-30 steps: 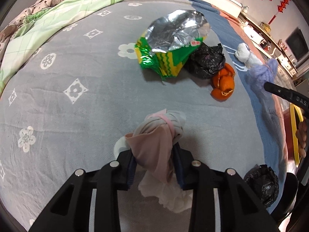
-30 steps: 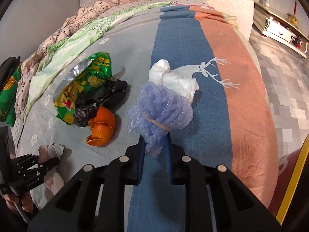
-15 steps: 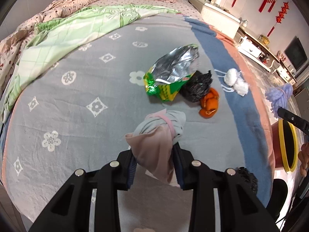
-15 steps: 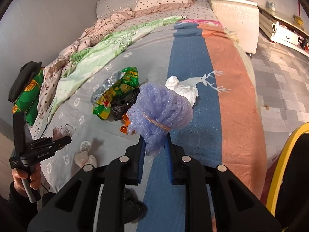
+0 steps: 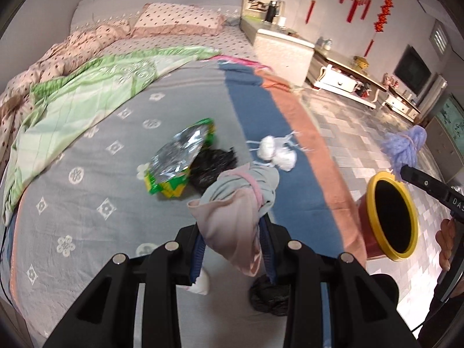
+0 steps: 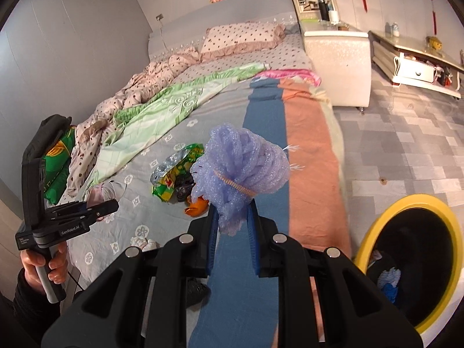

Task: Collect trash
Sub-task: 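Carry the tissues and purple net over the yellow-rimmed bin with both tools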

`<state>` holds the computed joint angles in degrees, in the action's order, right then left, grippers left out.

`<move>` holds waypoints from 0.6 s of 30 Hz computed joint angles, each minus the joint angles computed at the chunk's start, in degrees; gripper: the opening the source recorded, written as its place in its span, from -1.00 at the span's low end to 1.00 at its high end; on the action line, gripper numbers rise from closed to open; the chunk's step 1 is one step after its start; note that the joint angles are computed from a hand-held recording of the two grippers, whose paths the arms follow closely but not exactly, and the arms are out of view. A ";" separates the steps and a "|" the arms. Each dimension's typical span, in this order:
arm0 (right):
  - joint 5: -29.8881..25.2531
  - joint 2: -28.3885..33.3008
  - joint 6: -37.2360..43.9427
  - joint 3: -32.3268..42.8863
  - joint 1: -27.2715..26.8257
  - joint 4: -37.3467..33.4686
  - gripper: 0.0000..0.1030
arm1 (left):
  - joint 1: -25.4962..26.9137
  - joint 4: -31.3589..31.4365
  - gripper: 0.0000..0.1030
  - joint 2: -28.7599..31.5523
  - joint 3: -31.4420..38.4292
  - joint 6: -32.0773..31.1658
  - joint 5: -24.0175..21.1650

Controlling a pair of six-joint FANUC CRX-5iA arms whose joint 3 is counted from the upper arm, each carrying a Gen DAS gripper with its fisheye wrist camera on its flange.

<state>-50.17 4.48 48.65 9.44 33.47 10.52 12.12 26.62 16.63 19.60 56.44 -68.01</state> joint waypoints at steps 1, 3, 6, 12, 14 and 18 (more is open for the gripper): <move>-0.03 -0.68 -0.17 -0.40 -0.30 0.21 -0.64 | -0.64 0.25 -0.40 -0.25 0.15 0.05 -0.10; -0.28 -2.34 -0.81 -1.37 -0.99 0.68 -0.64 | -2.08 0.72 -0.40 -0.40 0.84 0.23 -0.36; -0.24 -5.26 -2.67 -3.80 -1.98 2.44 -0.64 | -4.40 1.72 -0.40 -0.67 1.62 0.20 -0.63; -0.71 -10.69 -5.15 -8.16 -5.08 4.53 -0.64 | -9.24 3.46 -0.40 -0.11 3.82 0.48 -1.13; -0.73 -12.60 -5.73 -9.73 -6.21 5.02 -0.64 | -10.68 3.93 -0.40 0.08 4.39 0.55 -1.08; -1.06 -15.89 -6.52 -12.18 -8.73 5.69 -0.64 | -13.81 4.43 -0.40 0.81 5.73 0.88 -1.29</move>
